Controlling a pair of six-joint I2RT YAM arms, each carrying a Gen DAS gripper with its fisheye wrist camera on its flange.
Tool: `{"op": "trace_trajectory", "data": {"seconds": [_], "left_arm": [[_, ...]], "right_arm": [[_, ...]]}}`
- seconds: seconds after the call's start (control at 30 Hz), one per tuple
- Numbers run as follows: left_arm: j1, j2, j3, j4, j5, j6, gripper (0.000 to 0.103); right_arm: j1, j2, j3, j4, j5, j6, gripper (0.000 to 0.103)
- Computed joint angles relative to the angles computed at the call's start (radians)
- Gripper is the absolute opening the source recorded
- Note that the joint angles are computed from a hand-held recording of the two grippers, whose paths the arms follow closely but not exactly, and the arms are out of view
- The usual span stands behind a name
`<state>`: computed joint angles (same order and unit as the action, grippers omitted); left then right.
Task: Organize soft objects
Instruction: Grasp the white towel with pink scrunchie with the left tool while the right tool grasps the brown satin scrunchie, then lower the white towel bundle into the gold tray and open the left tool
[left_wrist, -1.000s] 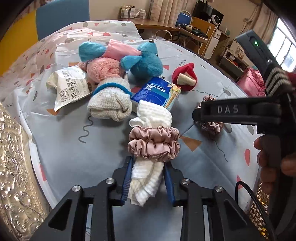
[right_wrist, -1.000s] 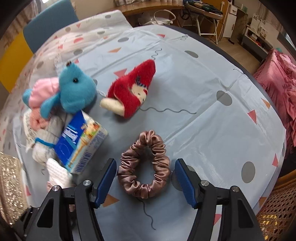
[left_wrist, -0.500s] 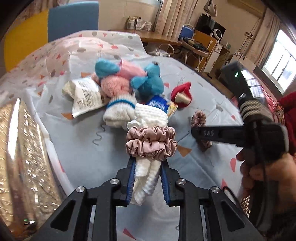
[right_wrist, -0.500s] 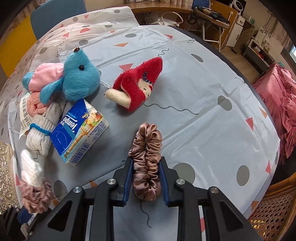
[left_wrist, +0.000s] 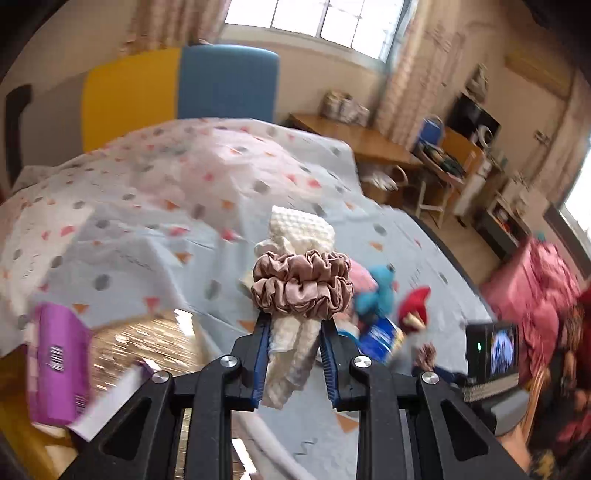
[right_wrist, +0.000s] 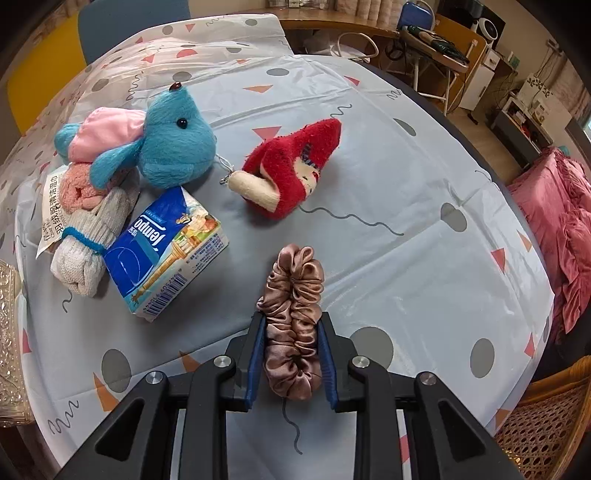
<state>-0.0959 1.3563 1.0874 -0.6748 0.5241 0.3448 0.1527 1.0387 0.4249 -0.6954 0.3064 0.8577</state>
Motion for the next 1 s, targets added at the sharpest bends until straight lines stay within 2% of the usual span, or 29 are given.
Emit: {"op": "trace_trajectory", "data": {"seconds": [0.3,0.53,0.77,0.93,1.0], "left_arm": [[0.458,0.246,0.338,-0.14,0.141,0.149,0.026],[0.754,0.529,0.512,-0.193,0.116,0.221,0.026],[0.828,0.768,0.583,-0.183,-0.003,0.197,0.026],[0.787,0.821,0.575,-0.146,-0.02,0.167,0.027],[0.761,0.827,0.578,-0.14,-0.022,0.146,0.031]], "right_arm": [[0.012,0.011,0.009,-0.007,-0.001,-0.004,0.027],[0.042,0.055,0.002,0.029,0.019,0.016,0.027],[0.123,0.119,0.022,0.027,0.071,0.067,0.027],[0.182,0.162,0.039,0.017,0.103,0.111,0.027],[0.203,0.169,0.05,-0.003,0.115,0.125,0.027]]}}
